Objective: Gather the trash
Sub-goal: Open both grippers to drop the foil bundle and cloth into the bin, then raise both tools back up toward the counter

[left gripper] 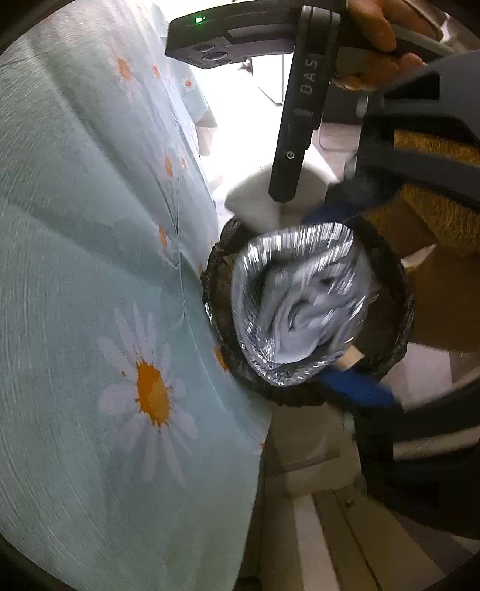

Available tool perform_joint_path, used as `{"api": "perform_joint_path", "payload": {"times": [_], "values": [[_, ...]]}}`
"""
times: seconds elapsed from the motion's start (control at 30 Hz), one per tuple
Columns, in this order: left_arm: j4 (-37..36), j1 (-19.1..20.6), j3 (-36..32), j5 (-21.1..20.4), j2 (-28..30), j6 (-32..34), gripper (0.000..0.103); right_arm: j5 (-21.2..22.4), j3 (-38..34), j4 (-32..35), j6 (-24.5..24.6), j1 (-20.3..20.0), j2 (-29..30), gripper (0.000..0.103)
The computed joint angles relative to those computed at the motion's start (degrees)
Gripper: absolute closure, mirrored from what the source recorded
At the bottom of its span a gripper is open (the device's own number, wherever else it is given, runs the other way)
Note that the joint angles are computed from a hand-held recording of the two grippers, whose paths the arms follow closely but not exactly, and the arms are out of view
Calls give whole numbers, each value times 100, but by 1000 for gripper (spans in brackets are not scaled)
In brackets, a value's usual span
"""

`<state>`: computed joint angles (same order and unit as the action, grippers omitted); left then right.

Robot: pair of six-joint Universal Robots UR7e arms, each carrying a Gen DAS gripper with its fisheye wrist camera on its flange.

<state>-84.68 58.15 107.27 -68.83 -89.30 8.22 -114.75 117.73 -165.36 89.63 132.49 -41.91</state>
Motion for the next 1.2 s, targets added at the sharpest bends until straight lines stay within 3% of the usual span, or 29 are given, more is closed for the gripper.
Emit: {"api": "perform_joint_path", "payload": {"times": [0.33, 0.67, 0.97, 1.2], "values": [[10, -6, -26, 198, -169, 83, 15, -351, -358, 887, -245, 237, -309, 46], [158, -177, -316, -4, -357, 87, 15, -638, -939, 1900, -298, 631, -317, 46], [302, -352, -678, -205, -571, 242, 15, -1129, -1834, 3470, -233, 1101, -316, 39], [305, -509, -1081, -444, -646, 328, 15, -1802, -2913, 5362, -262, 1405, -154, 39]]}}
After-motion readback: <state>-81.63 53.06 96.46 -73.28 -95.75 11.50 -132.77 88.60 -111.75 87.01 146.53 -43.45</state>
